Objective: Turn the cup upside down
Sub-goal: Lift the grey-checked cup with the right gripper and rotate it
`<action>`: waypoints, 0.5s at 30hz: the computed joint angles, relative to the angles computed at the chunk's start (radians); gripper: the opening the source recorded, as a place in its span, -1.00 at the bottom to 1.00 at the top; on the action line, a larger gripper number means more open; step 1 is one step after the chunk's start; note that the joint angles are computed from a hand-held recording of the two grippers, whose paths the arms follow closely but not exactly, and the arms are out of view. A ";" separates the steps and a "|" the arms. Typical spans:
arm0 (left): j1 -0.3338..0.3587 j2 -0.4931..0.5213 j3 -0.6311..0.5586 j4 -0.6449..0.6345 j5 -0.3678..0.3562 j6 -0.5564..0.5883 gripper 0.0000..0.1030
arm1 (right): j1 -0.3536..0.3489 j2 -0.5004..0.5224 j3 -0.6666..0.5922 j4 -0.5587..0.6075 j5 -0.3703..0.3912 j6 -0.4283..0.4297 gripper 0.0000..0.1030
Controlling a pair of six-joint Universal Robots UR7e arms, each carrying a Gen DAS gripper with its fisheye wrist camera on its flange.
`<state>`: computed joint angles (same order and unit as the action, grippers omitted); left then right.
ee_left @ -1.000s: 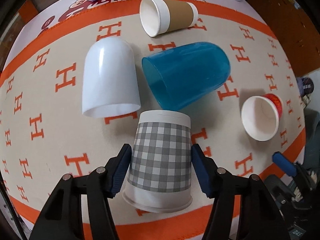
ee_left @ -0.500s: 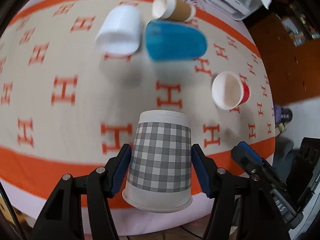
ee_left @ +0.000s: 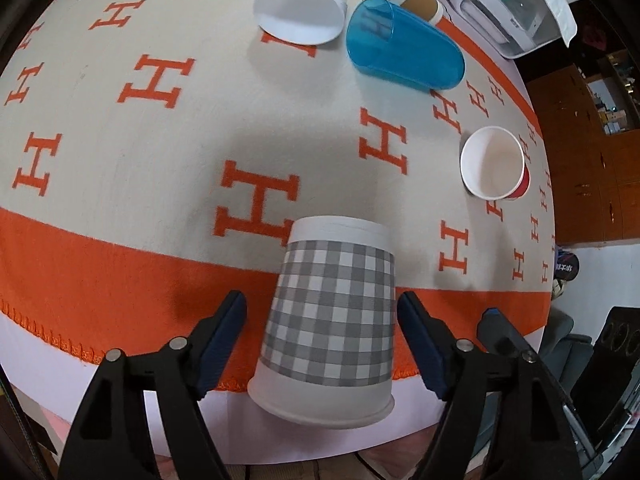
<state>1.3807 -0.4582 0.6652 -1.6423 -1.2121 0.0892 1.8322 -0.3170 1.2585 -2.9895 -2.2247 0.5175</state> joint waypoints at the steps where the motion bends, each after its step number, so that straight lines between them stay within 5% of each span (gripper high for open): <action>1: -0.001 -0.004 0.004 -0.007 0.000 0.007 0.53 | 0.001 -0.001 0.000 0.001 -0.001 0.000 0.24; 15: -0.034 -0.150 0.197 -0.257 0.018 0.225 0.66 | 0.015 0.005 -0.036 0.046 0.049 -0.029 0.24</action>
<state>1.3469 -0.6086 0.8622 -1.8990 -1.1936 0.3147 1.8471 -0.3124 1.2228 -2.9432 -2.1760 0.4885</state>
